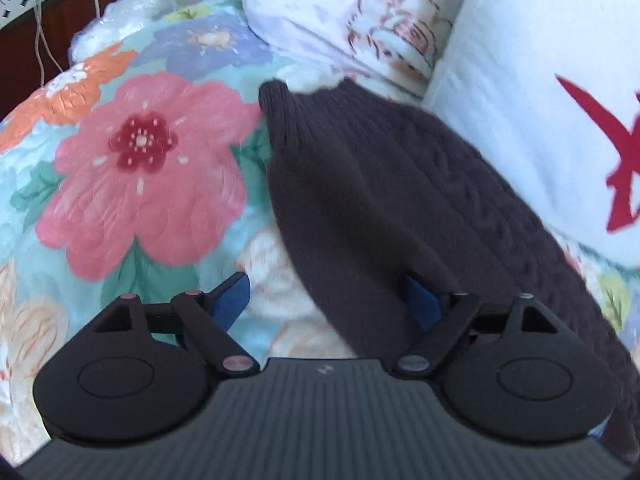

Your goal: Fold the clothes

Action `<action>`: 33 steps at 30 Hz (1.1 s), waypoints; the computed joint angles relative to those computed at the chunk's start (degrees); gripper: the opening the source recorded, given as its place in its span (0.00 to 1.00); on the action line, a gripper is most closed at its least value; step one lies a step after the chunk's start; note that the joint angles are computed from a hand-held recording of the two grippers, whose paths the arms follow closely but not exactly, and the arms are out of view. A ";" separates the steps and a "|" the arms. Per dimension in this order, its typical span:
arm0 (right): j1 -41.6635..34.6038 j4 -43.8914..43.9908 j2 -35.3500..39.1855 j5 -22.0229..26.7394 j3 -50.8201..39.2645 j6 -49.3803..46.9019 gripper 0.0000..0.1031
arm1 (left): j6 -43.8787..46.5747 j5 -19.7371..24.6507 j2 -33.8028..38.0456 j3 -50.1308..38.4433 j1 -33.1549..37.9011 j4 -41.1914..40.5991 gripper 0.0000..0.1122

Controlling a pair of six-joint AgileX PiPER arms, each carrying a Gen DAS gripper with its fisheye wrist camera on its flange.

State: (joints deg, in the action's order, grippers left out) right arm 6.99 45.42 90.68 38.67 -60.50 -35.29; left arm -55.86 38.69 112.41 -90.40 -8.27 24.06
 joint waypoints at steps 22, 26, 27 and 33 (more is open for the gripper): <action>-12.62 -11.48 -21.90 14.22 11.91 -0.78 0.56 | -0.19 -14.07 -33.92 28.85 -26.94 12.19 0.09; -21.21 -9.55 -27.72 21.10 15.13 -5.22 0.56 | -13.86 -7.88 -40.86 34.29 -39.20 25.10 0.09; -23.86 -7.33 -28.39 22.23 16.38 -7.31 0.56 | -16.99 -5.69 -42.12 35.41 -42.65 29.48 0.09; -32.09 -1.33 -28.09 23.35 21.74 -14.26 0.56 | -13.09 -2.29 -43.74 37.15 -48.17 21.04 0.09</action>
State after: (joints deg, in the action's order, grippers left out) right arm -25.10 44.09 62.59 62.02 -38.76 -49.54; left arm -68.95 36.40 68.67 -53.25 -56.44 45.10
